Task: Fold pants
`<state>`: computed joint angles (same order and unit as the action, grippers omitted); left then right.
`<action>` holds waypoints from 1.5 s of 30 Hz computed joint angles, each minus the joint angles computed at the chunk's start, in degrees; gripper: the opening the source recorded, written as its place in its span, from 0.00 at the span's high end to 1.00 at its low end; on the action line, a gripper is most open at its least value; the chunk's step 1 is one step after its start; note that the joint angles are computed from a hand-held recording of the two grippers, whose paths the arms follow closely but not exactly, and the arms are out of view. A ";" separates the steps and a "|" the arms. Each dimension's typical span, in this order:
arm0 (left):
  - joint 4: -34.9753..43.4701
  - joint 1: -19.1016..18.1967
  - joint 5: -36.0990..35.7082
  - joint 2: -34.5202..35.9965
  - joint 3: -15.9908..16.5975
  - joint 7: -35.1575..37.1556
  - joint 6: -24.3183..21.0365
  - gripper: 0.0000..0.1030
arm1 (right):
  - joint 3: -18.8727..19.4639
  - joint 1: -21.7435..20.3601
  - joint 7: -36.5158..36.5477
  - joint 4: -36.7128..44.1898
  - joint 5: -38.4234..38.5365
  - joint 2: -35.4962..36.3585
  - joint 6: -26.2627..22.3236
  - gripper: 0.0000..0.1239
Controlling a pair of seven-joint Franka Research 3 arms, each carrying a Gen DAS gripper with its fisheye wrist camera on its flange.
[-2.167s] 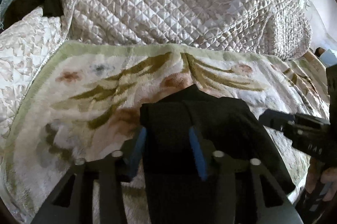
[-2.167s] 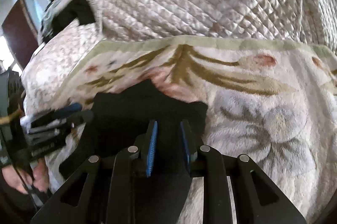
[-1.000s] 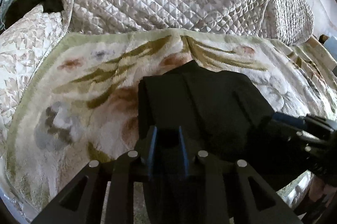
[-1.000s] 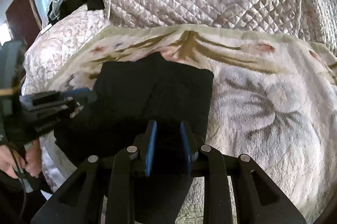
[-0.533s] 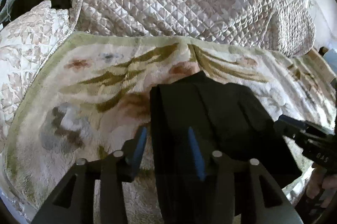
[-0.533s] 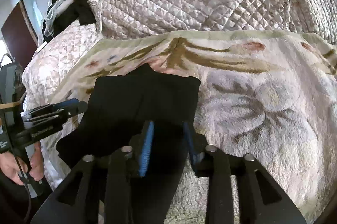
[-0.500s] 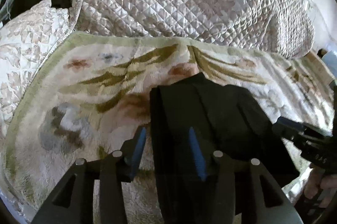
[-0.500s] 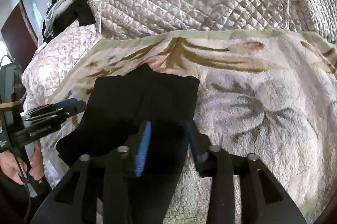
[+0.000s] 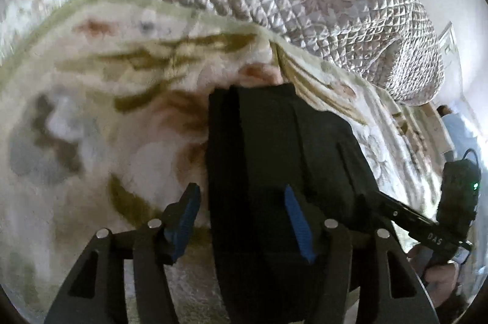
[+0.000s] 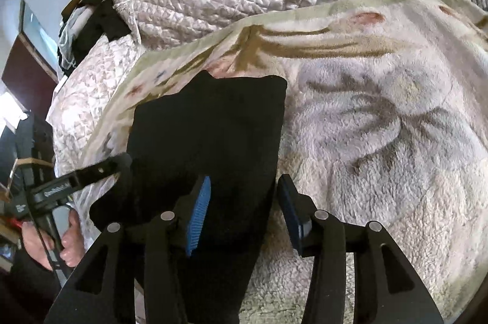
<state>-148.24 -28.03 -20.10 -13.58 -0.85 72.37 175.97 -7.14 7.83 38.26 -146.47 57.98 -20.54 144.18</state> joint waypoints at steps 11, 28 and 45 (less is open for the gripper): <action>2.99 -13.95 -19.75 3.32 11.22 17.18 3.82 0.32 | -0.19 0.43 0.32 2.13 3.10 2.79 -1.22 0.60; 1.95 14.05 11.63 0.89 -13.75 -9.65 0.87 0.66 | 1.18 -0.29 0.39 3.11 3.52 3.80 -0.56 0.71; 7.30 12.23 26.90 -0.79 -9.40 -16.93 -2.90 0.78 | 0.57 2.56 -2.82 7.61 7.25 1.28 -3.28 0.84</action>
